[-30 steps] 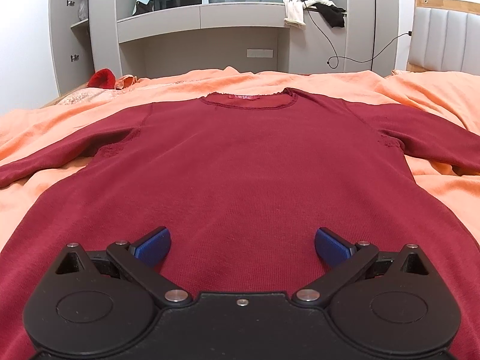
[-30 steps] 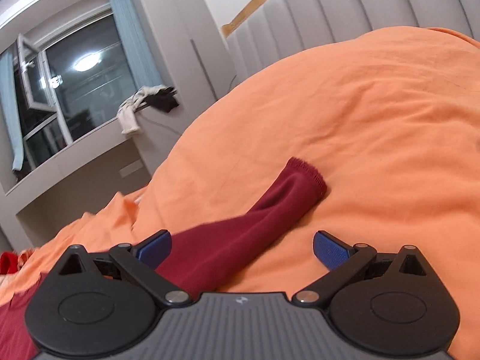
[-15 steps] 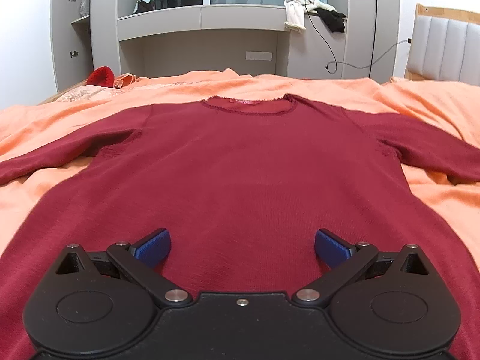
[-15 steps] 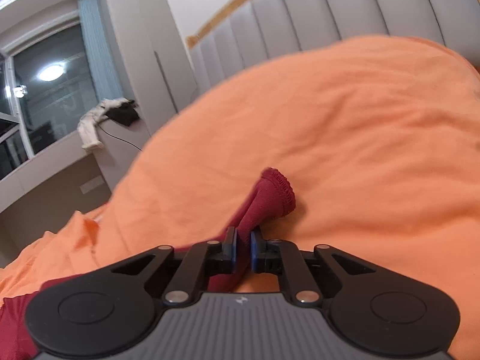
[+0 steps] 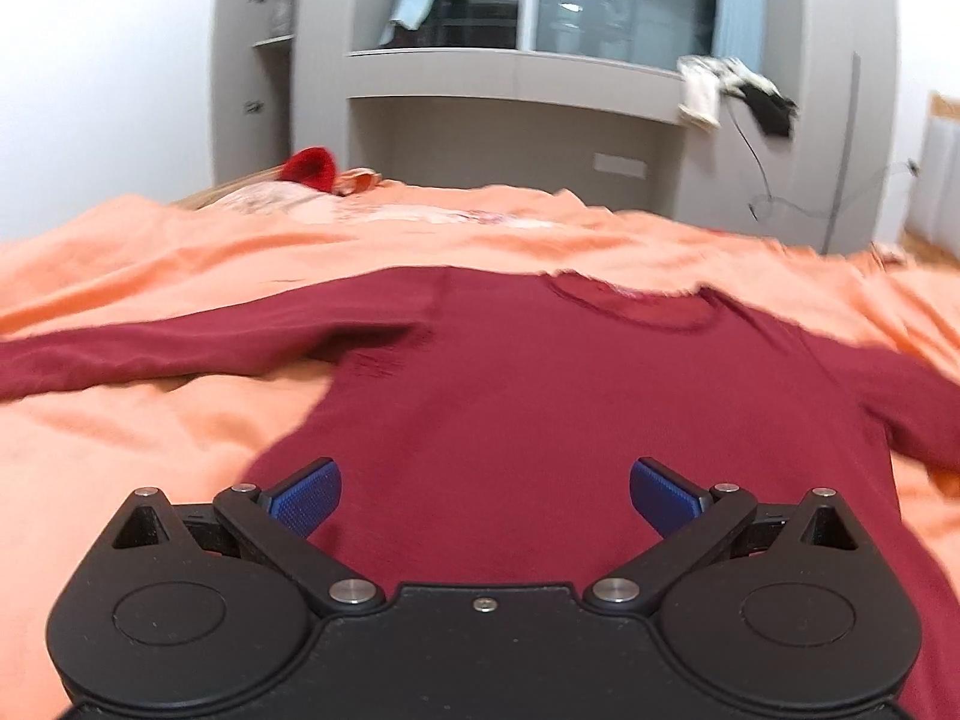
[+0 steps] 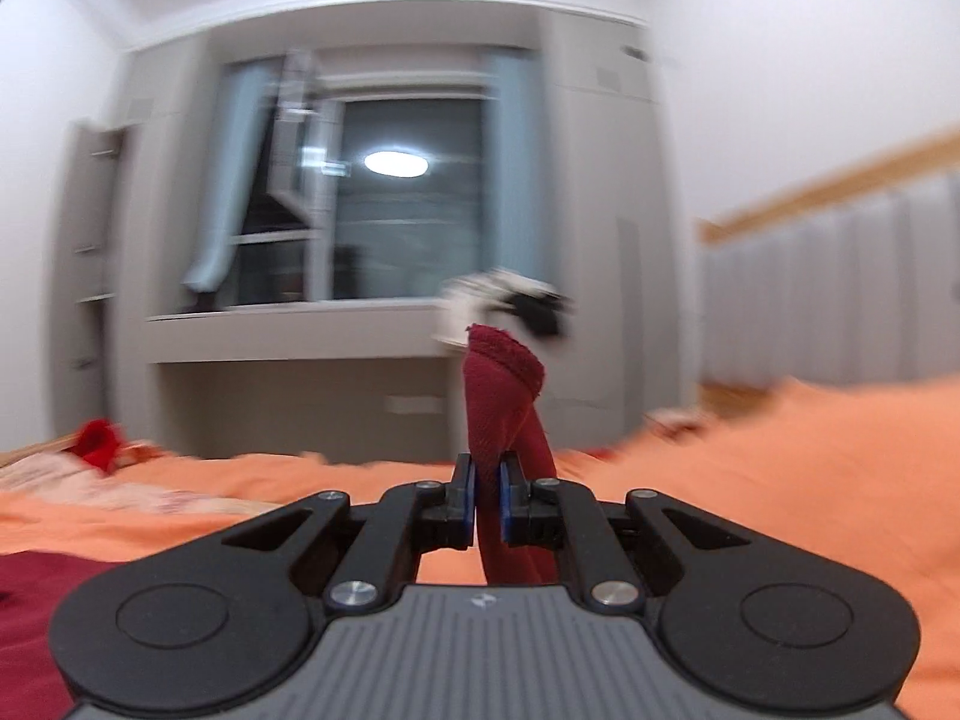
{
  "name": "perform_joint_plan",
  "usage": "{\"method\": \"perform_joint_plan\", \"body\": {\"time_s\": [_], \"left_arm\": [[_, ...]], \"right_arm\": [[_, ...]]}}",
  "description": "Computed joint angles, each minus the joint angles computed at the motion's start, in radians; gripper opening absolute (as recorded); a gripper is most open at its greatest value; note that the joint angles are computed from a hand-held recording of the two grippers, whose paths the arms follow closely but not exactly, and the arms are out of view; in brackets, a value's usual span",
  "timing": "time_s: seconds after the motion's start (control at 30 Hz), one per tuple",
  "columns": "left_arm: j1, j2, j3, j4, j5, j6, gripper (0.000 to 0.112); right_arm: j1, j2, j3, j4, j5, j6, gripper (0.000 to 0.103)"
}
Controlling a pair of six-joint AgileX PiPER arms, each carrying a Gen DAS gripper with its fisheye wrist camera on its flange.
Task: Fold small clothes
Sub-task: 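Grasp the sleeve cuff with the right gripper and lay it across the sweater body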
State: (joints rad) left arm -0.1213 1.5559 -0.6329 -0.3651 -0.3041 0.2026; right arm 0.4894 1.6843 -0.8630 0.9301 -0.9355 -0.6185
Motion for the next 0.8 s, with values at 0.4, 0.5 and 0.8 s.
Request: {"method": "perform_joint_plan", "body": {"time_s": [0.4,0.5,0.8], "left_arm": [[0.251,-0.051,-0.048,0.275,0.074,-0.383,0.102],[0.302,-0.055,-0.051,0.4,0.078,-0.524,0.102],[0.326,-0.045,-0.059,0.492,0.082,-0.6,0.102]], "right_arm": [[0.24,0.259,-0.397,0.058,0.233,-0.34,0.008],[0.281,0.32,-0.457,0.109,0.31,-0.44,0.008],[0.381,0.411,-0.521,0.396,0.426,-0.94,0.015]]}}
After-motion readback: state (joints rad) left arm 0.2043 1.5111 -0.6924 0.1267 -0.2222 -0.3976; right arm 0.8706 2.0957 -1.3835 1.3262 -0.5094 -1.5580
